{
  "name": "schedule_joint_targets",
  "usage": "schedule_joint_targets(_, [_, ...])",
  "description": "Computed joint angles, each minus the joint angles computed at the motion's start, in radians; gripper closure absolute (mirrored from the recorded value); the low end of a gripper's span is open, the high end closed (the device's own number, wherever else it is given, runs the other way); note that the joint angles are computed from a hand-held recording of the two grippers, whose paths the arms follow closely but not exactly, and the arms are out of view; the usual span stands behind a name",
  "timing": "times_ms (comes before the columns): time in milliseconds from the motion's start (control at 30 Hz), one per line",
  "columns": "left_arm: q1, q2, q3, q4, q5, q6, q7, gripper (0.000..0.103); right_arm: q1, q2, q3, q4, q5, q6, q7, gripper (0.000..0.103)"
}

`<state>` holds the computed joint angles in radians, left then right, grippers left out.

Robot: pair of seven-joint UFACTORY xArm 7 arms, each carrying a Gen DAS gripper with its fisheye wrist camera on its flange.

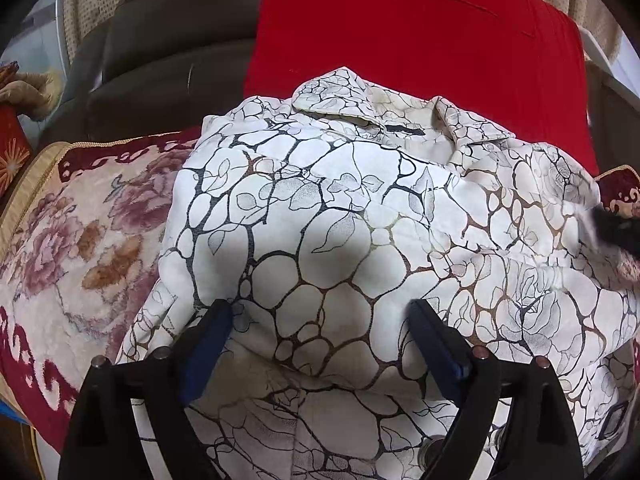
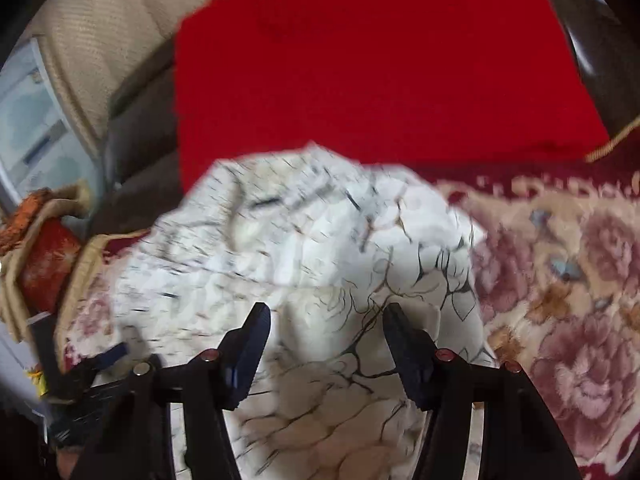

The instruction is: Fold large clothes

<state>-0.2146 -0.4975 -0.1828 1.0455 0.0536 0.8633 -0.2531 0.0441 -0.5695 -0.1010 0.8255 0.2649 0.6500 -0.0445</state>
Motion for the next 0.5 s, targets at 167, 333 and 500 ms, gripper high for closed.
schedule_joint_targets(167, [-0.001,-0.003,0.000,-0.004,0.003,-0.001,0.005,0.012,-0.012,0.043,0.013,0.006,-0.007,-0.021,0.018,0.042])
schedule_joint_targets(333, [-0.002,-0.001,0.003,-0.003,-0.001,-0.004,0.010,0.012,0.003,-0.043,0.002,-0.014,0.001,0.011,0.014,0.042])
schedule_joint_targets(500, [-0.001,-0.003,0.001,-0.006,0.000,-0.005,0.010,0.012,-0.001,-0.200,0.004,-0.095,-0.016,0.079,0.006,0.042])
